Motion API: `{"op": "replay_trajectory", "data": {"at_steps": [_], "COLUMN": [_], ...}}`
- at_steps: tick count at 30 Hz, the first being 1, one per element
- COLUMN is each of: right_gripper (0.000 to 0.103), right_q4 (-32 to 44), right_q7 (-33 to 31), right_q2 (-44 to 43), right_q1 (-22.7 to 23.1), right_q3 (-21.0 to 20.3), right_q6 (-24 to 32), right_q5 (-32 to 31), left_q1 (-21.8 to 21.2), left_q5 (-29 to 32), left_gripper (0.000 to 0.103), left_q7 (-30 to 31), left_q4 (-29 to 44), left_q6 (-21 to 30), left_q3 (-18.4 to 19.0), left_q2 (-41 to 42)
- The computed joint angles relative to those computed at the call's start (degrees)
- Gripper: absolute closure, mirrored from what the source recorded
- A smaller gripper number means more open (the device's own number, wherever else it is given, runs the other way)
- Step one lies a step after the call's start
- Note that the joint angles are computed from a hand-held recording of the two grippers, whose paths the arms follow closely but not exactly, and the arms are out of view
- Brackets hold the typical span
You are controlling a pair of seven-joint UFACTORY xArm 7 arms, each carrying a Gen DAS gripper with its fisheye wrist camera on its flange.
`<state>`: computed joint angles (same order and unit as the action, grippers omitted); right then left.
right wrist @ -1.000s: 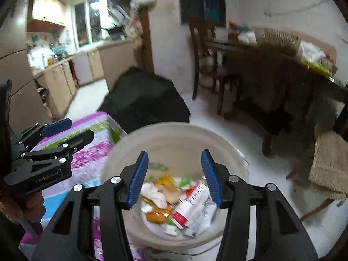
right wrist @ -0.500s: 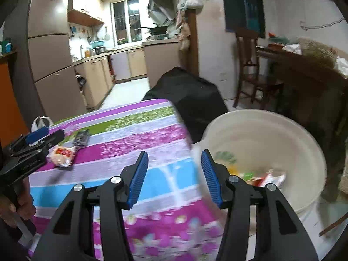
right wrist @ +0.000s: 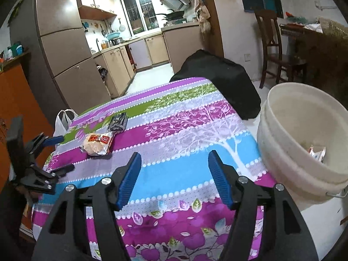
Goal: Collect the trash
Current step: 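Grasp the snack bag with left tool while right tool grasps the black packet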
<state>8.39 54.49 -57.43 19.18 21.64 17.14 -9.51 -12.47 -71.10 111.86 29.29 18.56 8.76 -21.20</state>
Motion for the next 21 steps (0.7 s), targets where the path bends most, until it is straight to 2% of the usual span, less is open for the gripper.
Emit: {"op": "replay_trajectory", "data": {"at_steps": [1, 2, 7, 11, 14, 17, 18, 21], "right_gripper": [0.041, 0.041, 0.039, 0.038, 0.038, 0.038, 0.038, 0.038], "right_q4": [0.4, 0.5, 3.3, 6.5, 8.8, 10.7, 11.2, 13.1], "right_q7": [0.2, 0.0, -1.0, -3.4, -5.7, -7.9, -8.5, -9.9], "right_q2": [0.6, 0.9, 4.2, 9.2, 12.6, 15.4, 16.1, 19.0], "right_q1": [-0.1, -0.1, -0.3, -0.3, -0.4, -0.1, 0.0, -0.9], "right_q3": [0.1, -0.1, 0.6, 0.1, -0.5, -1.6, -1.8, -1.8], "right_q6": [0.1, -0.1, 0.5, -0.2, -0.5, -1.3, -1.5, -2.6], "right_q5": [0.1, 0.1, -0.6, -1.1, -1.3, -1.0, -0.8, -0.8], "left_q1": [0.2, 0.2, 4.2, 6.4, 7.8, 9.3, 9.7, 9.7], "left_q5": [-0.4, 1.6, 4.9, 6.5, 6.8, 6.2, 5.8, 0.7], "left_gripper": [0.009, 0.009, 0.009, 0.009, 0.009, 0.025, 0.036, 0.051], "left_q7": [2.9, 4.0, 4.1, 6.0, 7.7, 10.0, 9.7, 12.5], "left_q4": [1.4, 3.4, 11.2, 14.6, 16.3, 16.9, 17.0, 15.5], "left_q6": [0.3, 2.9, 12.5, 15.8, 16.1, 16.6, 16.7, 14.2], "left_q3": [-0.1, 1.2, 0.5, -2.3, -4.9, -6.7, -7.2, -8.5], "left_q2": [1.8, 3.9, 11.5, 15.6, 18.3, 19.8, 19.9, 19.0]}}
